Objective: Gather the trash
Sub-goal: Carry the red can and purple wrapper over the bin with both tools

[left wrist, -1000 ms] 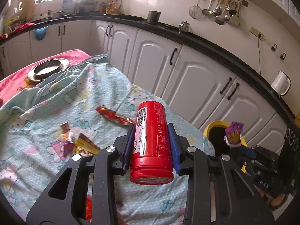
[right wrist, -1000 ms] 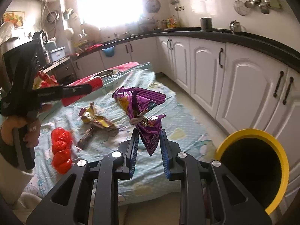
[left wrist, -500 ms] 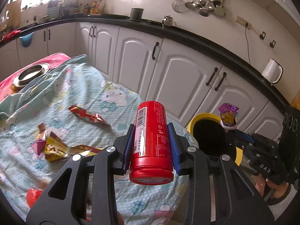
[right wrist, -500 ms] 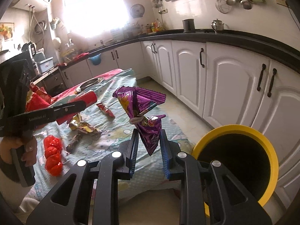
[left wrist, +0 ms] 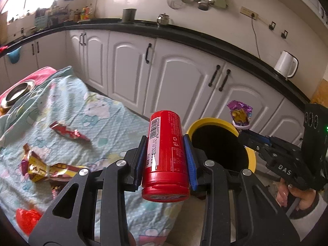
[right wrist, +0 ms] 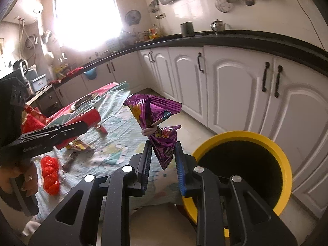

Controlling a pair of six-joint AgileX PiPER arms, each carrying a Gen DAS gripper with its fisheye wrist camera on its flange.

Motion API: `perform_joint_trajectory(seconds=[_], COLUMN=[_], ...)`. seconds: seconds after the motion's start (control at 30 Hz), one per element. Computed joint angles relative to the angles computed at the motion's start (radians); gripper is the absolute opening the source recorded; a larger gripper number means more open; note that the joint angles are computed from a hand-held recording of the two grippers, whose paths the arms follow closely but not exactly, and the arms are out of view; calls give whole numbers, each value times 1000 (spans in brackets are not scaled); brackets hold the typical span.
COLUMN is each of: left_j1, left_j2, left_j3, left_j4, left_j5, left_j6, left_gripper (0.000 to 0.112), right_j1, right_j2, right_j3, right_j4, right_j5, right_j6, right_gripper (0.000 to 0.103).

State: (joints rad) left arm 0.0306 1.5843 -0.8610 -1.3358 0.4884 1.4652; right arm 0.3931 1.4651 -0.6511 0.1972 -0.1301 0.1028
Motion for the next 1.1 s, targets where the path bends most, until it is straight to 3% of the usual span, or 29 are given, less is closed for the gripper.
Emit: perform_joint_trajectory(seconds=[0.07,0.27,0.5,0.77,1.1], left_j1=[-22,-106,-201,-289,-380], left_j2=[1,16,45,102,211], left_j3=[-1,-15,-27,-61,-127], left_j4=[-6,-4,-15,-25,-22], left_j5=[-10,-39,-78,-100,-128], left_j6=[3,-8,-9,-10,-23], left_gripper=[27,27,27,27,27], right_j1=[-14,-81,-181,-319,-456], right_j2=[-10,-33,-50,-39,36], right_j3=[17,57,108,145,174], right_j4=[36,-110,-323,-684,-881], right_j5=[-6,-12,-28,-61,-134], right_j6=[-31,124,343,696,873], right_gripper=[22,22,22,22,22])
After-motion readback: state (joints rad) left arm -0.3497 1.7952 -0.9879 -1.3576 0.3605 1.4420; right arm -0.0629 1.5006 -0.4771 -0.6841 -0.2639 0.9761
